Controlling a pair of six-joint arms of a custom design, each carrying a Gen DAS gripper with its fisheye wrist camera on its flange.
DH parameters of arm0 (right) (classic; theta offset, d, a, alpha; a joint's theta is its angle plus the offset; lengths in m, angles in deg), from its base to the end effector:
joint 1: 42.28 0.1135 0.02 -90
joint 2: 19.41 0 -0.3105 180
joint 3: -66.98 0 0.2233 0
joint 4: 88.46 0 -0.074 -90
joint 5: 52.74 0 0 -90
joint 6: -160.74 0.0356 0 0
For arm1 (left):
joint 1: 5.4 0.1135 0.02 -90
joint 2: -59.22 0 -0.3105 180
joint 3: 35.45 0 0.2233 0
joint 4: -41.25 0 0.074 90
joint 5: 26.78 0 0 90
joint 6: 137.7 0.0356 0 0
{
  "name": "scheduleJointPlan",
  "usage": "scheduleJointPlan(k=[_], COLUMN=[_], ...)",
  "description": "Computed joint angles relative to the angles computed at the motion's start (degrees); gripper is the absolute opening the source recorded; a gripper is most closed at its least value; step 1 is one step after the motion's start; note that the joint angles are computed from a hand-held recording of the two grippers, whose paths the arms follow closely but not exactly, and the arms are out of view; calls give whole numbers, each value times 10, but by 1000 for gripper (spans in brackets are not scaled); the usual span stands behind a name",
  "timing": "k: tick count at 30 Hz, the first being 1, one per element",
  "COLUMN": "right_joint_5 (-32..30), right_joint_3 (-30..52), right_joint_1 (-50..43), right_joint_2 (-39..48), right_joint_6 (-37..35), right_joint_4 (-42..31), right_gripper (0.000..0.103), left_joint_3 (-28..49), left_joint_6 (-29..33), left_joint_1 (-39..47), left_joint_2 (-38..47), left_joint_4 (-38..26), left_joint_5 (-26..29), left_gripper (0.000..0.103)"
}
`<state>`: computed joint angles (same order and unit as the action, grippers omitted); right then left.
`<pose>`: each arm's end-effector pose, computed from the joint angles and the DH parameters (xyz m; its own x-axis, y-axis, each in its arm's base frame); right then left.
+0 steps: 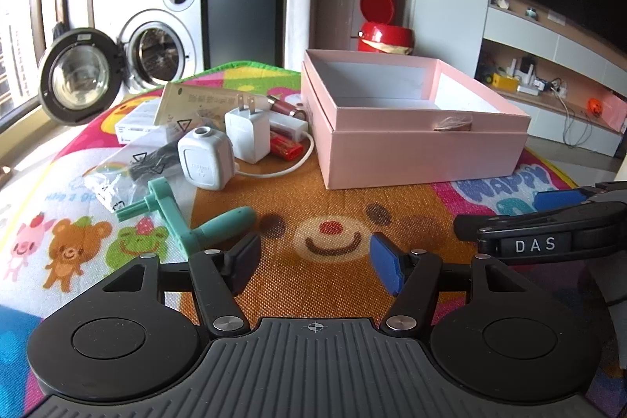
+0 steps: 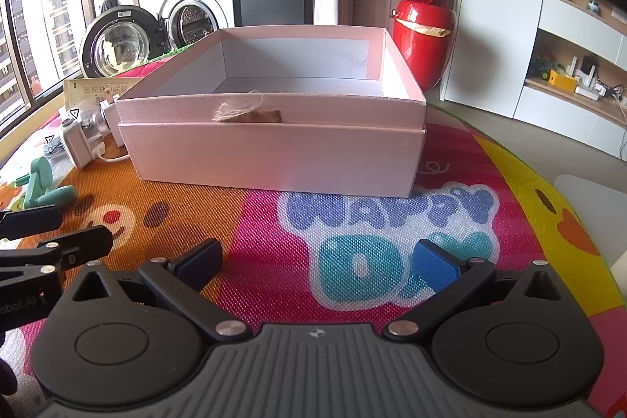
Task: Organize rigid objects
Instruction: 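Grasp the teal plastic part with the left tool while the right tool grasps the white plug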
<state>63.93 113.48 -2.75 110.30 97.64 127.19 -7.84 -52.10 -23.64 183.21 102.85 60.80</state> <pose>0.2540 0.1889 0.0525 -0.6592 -0.0198 -0.7517 -0.0414 0.9991 0.0099 0.2462 -0.0796 0.0865 -0.5616 0.1044 -0.8208 0.2374 0.9706 -0.0390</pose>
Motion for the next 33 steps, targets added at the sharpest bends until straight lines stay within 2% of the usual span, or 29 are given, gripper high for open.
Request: scheduleJointPlan(k=[2,3,4,6,7,10,16,19,24,25,28,30,33], right_joint_5=[-8,-10,-13,-15,-17,-18,-14,-12,-14,-13,-8,-9,-44], right_joint_3=[10,16,20,27,28,24,14,11,3,-1,-13,-3,35], right_joint_1=[-3,-4,-6,-7,-7,-8,-8,-6,-4,-2,17,38,60], right_joint_2=[-10,-14,-16,-21,-21,-21,-11,-10,-13,-14,-14,-18,-36], right_joint_6=[-4,-2,0,0,-2,-7,-10,-8,-8,-11,-49,-81,-120], right_joint_4=[-31,-45,-56,-73,-74,-65,-35,-32,-23,-17,21,26,8], right_gripper=[103,103,103,103,103,103,103,103,103,100,81,79,76], left_joint_3=[-48,-56,-46,4,27,83,176,189,131,118,82,66,46], left_joint_6=[30,38,36,15,4,-18,-72,-45,90,100,109,125,167], left_joint_1=[35,58,90,148,172,201,215,183,129,131,157,183,220], left_joint_2=[-5,-19,-49,-107,-115,-112,-75,-53,-4,1,9,3,-10], left_joint_4=[68,66,20,-118,-159,-225,-314,-294,-141,-123,-82,-77,-72], left_joint_5=[29,41,57,89,101,104,132,105,36,38,60,79,88], left_gripper=[68,69,69,66,66,66,66,66,65,65,66,66,66])
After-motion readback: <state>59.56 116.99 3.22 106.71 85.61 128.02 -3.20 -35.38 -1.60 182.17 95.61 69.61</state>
